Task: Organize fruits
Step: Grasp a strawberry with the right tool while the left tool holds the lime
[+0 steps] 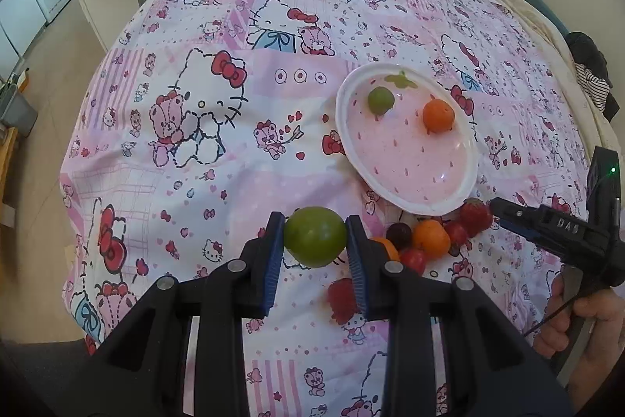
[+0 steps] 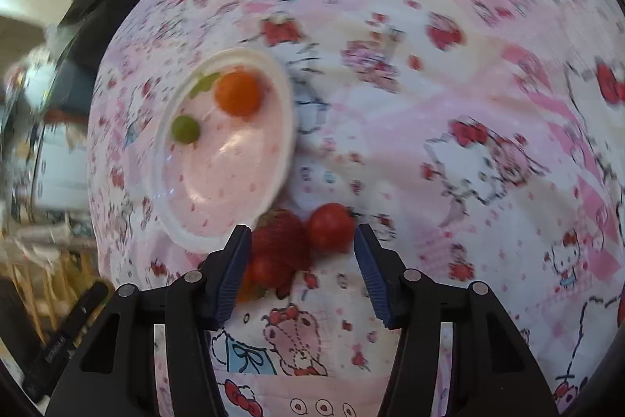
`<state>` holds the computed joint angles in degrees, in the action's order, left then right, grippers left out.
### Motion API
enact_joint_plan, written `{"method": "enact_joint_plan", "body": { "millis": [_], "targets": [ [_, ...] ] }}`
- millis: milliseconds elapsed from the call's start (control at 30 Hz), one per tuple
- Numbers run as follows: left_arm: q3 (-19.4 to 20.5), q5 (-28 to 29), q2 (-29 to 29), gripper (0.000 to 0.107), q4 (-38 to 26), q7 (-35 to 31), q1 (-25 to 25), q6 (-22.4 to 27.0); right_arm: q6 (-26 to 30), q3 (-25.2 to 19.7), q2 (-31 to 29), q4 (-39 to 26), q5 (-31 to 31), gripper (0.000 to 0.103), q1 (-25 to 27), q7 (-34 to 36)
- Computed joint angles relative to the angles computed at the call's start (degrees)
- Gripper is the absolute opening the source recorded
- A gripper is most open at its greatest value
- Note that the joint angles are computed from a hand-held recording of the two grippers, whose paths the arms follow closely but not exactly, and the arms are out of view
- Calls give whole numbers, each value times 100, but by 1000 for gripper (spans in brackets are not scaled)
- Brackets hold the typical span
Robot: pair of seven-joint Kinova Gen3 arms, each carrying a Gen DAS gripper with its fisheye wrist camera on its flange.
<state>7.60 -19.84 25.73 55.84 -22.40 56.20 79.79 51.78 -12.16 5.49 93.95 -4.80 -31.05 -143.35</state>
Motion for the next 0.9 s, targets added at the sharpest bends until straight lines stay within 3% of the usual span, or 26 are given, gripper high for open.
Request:
{"method": "enact_joint_plan", "body": {
  "millis": [133, 367, 500, 633, 767, 900],
  "targets": [
    [4, 2, 55, 27, -61, -38, 21, 12, 497, -74, 387, -530, 617, 45, -353, 93],
    [-32, -54, 115, 28, -80, -74, 86, 92, 1388, -1, 908, -1253, 1533, 42, -1014, 343],
    [-54, -79, 184, 28, -146, -102, 122, 176, 1661, 68, 1008, -1391, 1808, 33, -1261, 437],
    [-104, -170, 225, 28, -256, -86, 196, 224, 1296, 94, 747, -1086, 1519, 32, -1082, 430],
    [-168, -401, 262, 28, -339, -109, 354, 317, 528, 54, 172, -491, 989, 32, -718, 302],
    [-195, -529, 216, 27, -280, -86, 441, 334, 73, -78, -184, -222, 1095, 32, -612, 33]
  ]
}}
